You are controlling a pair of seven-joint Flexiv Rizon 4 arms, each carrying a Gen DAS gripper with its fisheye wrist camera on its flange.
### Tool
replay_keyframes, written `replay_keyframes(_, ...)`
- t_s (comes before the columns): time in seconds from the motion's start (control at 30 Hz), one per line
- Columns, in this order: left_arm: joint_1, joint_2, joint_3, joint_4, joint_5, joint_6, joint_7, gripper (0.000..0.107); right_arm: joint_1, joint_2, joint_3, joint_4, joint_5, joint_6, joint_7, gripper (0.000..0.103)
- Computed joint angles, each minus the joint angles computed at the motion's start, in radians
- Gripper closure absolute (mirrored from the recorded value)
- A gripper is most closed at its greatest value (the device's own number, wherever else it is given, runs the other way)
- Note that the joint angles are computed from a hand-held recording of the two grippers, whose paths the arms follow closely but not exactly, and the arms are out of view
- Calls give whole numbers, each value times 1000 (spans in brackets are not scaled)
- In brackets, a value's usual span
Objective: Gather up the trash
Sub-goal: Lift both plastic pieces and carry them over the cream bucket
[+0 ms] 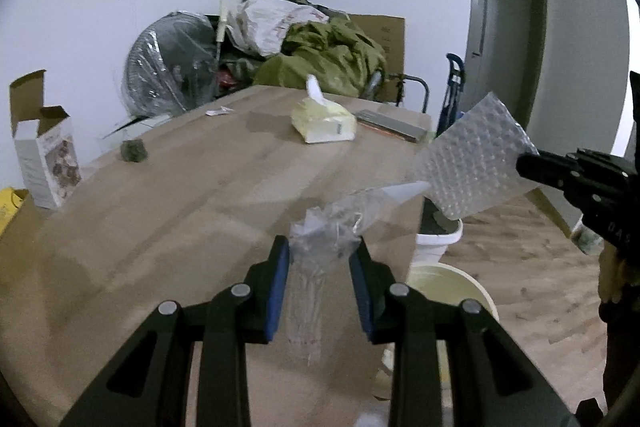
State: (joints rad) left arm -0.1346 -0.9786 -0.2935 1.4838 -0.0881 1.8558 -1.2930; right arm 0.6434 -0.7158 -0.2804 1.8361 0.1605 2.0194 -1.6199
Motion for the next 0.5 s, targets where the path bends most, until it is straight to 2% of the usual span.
replay_keyframes(0.37,-18,-19,-52,1,59,0,45,77,-19,17,22,125,79,44,7,98)
replay_keyframes(0.5,-33,-31,-58,-9,64,-32,74,77,-67,6,63,148,73,44,43,98)
